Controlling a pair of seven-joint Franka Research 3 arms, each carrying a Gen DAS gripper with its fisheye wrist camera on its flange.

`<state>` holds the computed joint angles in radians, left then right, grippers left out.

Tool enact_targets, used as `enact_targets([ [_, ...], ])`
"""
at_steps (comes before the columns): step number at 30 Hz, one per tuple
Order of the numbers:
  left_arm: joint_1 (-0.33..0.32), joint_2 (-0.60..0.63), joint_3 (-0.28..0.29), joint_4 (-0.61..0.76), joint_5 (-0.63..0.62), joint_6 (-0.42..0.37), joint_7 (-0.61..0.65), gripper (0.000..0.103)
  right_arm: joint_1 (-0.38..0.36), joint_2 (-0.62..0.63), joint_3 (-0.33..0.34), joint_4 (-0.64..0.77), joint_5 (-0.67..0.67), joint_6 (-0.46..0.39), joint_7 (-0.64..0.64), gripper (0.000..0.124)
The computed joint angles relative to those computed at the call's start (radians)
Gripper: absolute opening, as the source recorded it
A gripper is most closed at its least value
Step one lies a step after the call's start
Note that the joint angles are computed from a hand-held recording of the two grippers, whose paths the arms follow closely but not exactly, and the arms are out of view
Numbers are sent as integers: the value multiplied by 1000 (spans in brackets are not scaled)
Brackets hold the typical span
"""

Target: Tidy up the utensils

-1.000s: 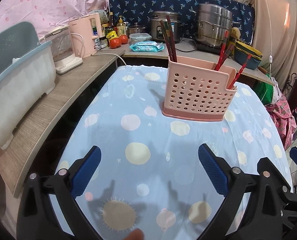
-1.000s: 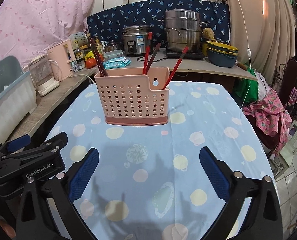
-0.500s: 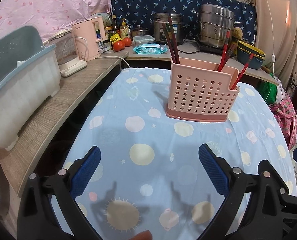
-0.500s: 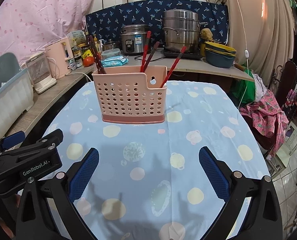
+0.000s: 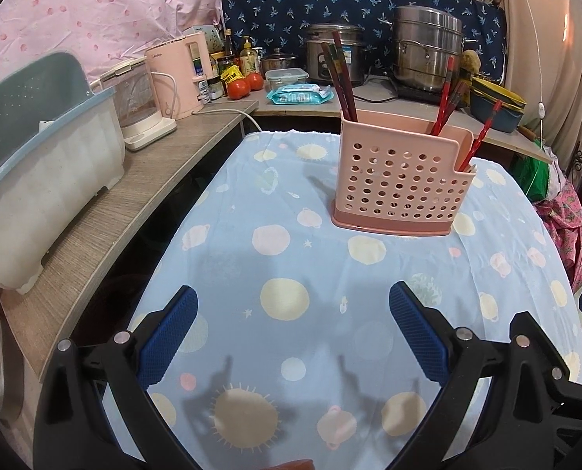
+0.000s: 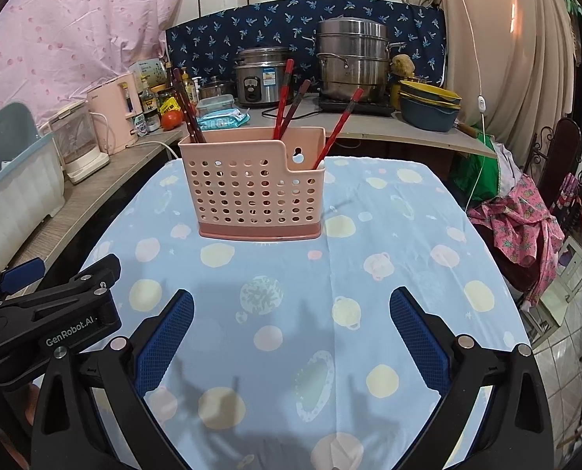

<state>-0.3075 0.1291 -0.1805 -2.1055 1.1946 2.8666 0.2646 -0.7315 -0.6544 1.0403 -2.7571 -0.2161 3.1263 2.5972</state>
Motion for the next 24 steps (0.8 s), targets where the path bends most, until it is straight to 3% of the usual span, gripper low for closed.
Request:
enact_targets([
  [24,-3,7,3,-2,-49,-8,48,94,3,-2,-3,-7,-9,-4,8,97],
])
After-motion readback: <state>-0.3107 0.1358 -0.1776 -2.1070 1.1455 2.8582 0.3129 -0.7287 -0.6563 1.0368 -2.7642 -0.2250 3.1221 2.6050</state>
